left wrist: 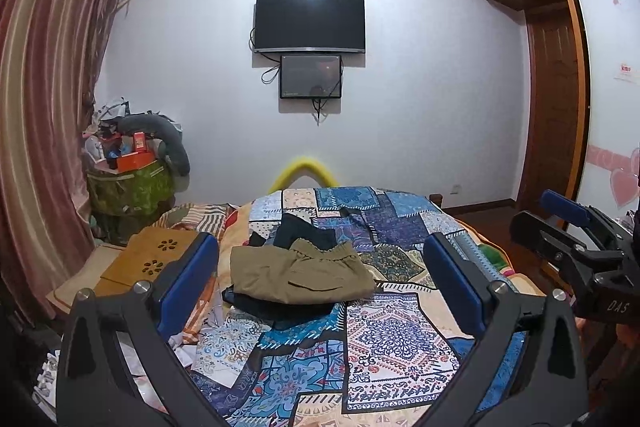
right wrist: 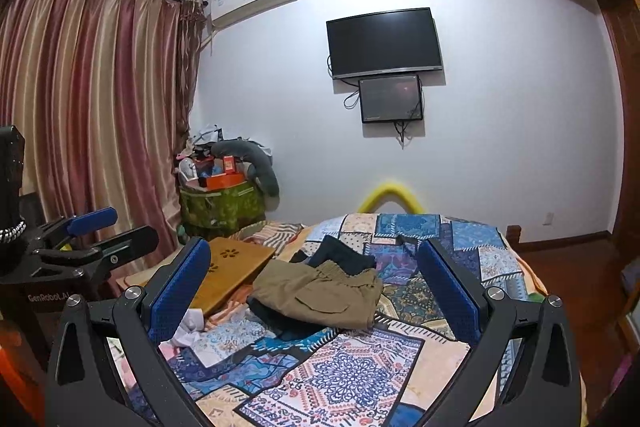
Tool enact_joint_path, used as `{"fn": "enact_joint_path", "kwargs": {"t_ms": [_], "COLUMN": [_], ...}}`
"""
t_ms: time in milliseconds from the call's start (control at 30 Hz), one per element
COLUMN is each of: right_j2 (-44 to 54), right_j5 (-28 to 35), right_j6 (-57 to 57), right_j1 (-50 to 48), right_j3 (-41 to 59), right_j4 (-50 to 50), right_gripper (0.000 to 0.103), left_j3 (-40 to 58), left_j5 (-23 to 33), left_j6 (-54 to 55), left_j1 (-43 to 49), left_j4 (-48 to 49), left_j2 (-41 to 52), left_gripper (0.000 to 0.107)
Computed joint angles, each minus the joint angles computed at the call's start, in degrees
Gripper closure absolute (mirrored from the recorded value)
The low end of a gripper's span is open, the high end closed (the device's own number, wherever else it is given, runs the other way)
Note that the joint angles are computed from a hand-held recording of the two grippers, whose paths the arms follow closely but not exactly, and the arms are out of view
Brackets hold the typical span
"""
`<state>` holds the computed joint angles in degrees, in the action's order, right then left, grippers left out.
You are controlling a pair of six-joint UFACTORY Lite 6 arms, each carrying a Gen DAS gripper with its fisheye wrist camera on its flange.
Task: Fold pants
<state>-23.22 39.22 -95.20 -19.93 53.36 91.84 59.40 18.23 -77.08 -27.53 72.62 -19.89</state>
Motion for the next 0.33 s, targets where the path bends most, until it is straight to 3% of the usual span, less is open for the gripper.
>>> {"fn": "enact_joint_path", "kwargs": {"t_ms": [333], "right_j2": [0.2], "right_j5": [0.0], "right_j6": [0.4], "right_j1": [0.1], "right_j3": [-0.2], "right_j4": [-0.2], "right_gripper": [0.000], "left_j3": [0.7], "left_j5": [0.3], "left_j6": [0.6], "left_j1": [-0.8], "left_j4": [-0.3], "left_j2": [1.0], "left_gripper": [0.004]}}
